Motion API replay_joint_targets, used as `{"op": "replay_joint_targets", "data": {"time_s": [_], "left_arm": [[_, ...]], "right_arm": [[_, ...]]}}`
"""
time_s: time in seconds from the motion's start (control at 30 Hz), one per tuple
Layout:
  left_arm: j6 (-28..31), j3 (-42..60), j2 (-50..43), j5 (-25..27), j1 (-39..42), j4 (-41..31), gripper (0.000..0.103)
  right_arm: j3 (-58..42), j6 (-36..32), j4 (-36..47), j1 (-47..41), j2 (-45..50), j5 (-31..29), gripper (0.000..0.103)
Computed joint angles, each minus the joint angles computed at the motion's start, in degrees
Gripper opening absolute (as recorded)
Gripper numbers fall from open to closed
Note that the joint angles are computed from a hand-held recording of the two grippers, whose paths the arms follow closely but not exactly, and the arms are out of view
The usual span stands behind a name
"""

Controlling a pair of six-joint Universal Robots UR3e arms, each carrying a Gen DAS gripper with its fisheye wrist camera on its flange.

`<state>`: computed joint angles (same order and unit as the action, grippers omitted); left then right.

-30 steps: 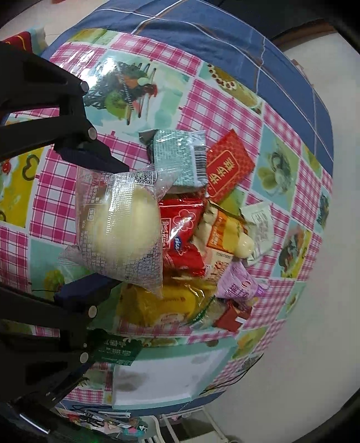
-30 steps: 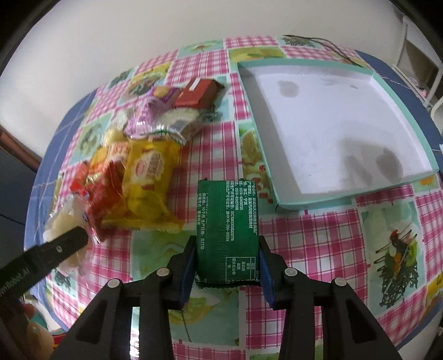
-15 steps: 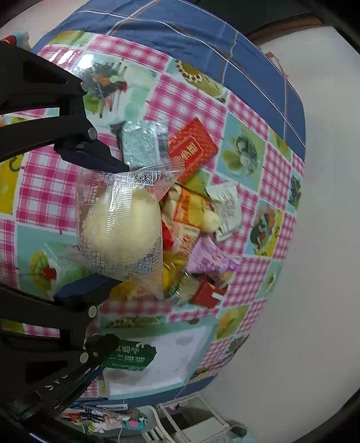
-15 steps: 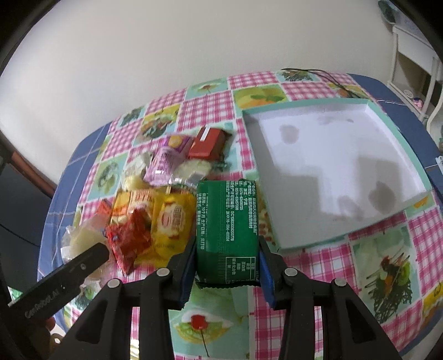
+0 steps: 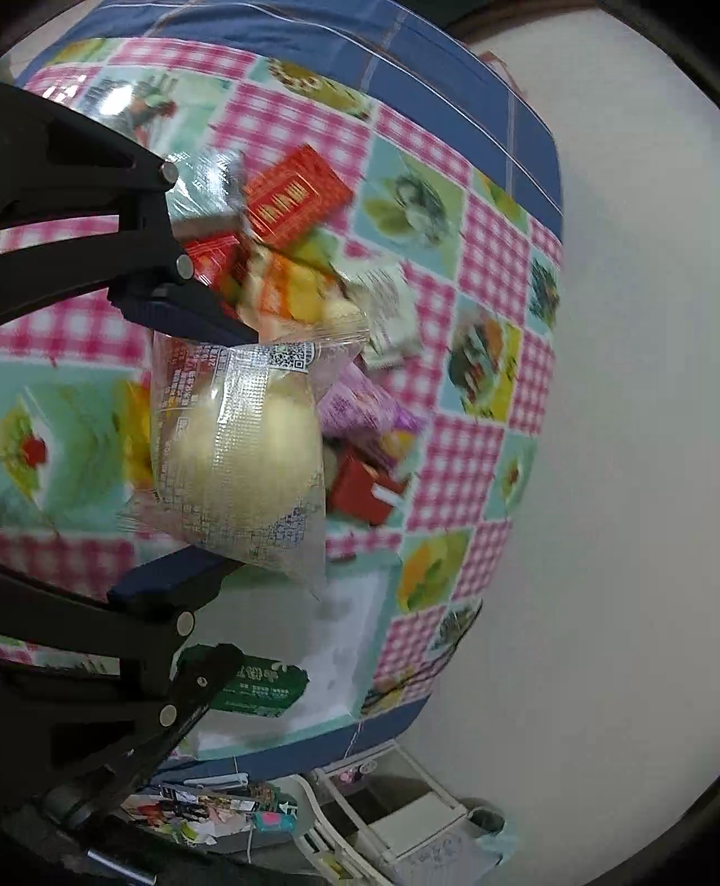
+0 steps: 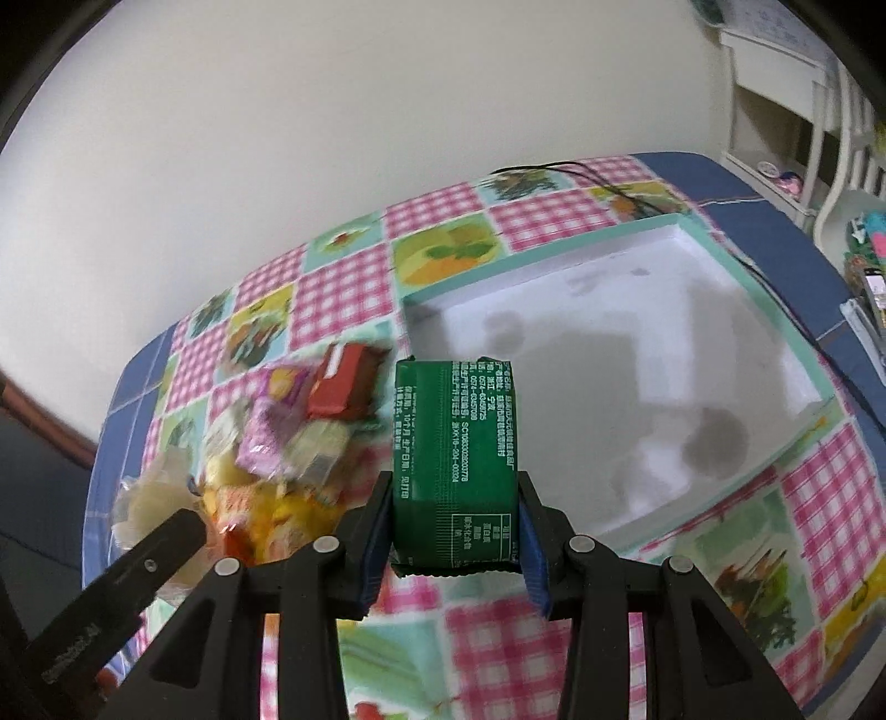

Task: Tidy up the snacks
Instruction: 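Carry the green bar and the clear-wrapped bun over the white tray with both grippers, then open the right gripper to drop the green bar while the left gripper releases the bun in the tray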

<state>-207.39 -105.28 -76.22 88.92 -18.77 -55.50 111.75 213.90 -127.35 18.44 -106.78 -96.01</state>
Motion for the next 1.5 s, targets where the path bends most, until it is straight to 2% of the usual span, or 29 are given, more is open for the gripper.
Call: {"op": "replay_joint_targets", "data": {"time_s": [0.17, 0.4, 0.73, 1.13, 1.5], "left_arm": [[0.0, 7.0, -9.1, 2.6, -4.0, 3.3, 0.069], [1.1, 18.7, -21.1, 4.5, -8.3, 4.2, 0.069], [1.5, 33.9, -35.4, 4.9, -12.4, 4.3, 0.070], [2.0, 40.9, -44.7, 3.4, -13.0, 6.6, 0.070], [2.7, 44.5, -50.5, 2.7, -12.7, 8.3, 0.070]], "right_arm": [[0.7, -2.3, 0.5, -5.3, -0.9, 0.4, 0.043], [2.1, -5.9, 0.2, -13.6, -2.3, 1.3, 0.043], [5.7, -11.2, -1.5, -25.5, -4.5, 4.7, 0.043], [7.4, -15.6, -6.4, -30.4, -0.2, 4.9, 0.043], [6.5, -16.2, -11.4, -29.6, 7.3, 3.6, 0.043]]}}
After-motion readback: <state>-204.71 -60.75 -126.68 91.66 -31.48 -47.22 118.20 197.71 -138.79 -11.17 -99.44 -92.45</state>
